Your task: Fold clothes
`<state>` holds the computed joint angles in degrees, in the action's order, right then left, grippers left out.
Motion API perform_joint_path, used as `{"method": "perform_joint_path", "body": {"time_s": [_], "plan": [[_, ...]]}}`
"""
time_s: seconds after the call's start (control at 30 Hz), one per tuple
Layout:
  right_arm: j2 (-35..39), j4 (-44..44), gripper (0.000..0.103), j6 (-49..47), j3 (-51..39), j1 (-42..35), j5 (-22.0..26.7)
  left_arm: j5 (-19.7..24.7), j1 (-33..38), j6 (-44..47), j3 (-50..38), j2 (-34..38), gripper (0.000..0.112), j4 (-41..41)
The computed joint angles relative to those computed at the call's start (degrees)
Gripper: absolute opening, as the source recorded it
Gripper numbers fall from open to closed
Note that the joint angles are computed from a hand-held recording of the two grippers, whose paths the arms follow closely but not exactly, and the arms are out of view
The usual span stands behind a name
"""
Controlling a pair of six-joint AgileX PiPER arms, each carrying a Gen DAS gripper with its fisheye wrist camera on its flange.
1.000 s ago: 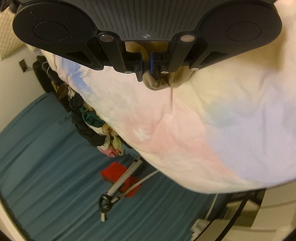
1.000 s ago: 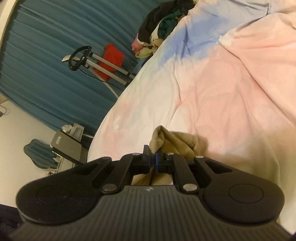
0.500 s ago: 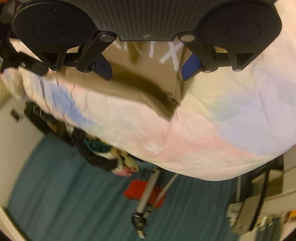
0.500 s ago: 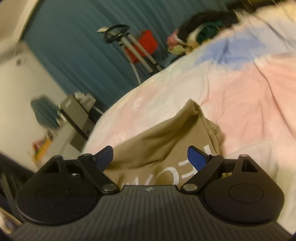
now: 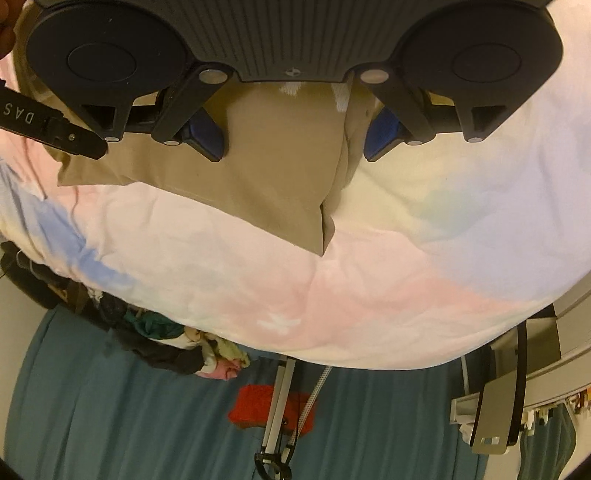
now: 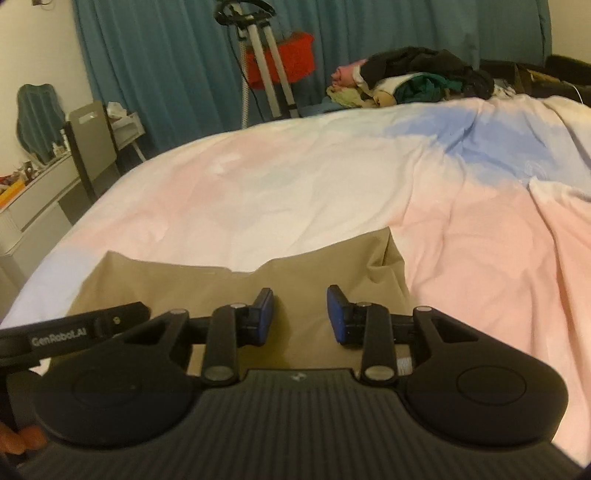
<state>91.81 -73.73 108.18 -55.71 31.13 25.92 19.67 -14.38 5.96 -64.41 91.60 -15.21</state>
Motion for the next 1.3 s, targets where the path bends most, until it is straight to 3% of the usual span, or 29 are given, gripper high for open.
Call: {"method": "perform_joint_path", "body": {"time_s": [0.23,0.37,0.57,0.67,0.87,0.93,1.07,1.17,1.23,1.3], "plan": [[-8.4,2.2,0.037,0.6,4.5,8.7,7.0,0.8,-0.3,6.6,8.2,-10.6,0.084,-4.1],[-7.9,11.1,0.035,-7.7,4.7,10.1,7.4,3.3,-2.2,1.7,8.7,-10.8,0.085,2.6],[-7.4,13.6,0.035,-7.4,5.1,8.2,4.7,7.8,0.9,5.3,7.9,-10.2,0.085,-4.6],[-7.9,14.3,0.035,-7.4,5.2,8.9,5.8,12.7,5.2,11.7,8.7,-13.9,0.085,-13.8],[-8.1,15.4,0.035,-7.5,4.7,10.0,7.5,32.5,22.4,26.7,12.8,-18.9,0.087,-40.6],[-7.9,15.7,0.036,-7.5,4.5,9.9,7.6,34.7,24.3,25.6,14.2,-17.5,0.087,-42.3],[-8.2,15.8,0.036,-6.8,4.7,9.6,7.3,33.8,23.7,19.2,13.3,-10.2,0.086,-42.6],[-9.3,15.8,0.036,-4.7,5.2,9.8,7.5,32.2,24.1,16.2,12.3,-5.3,0.073,-46.0],[-11.2,14.1,0.039,-0.5,6.3,10.4,7.8,31.4,25.1,15.2,12.3,-4.0,0.06,-48.7],[-14.6,12.4,0.039,4.4,8.8,9.8,4.4,31.5,26.2,15.7,12.8,-3.8,0.041,-50.9]]}}
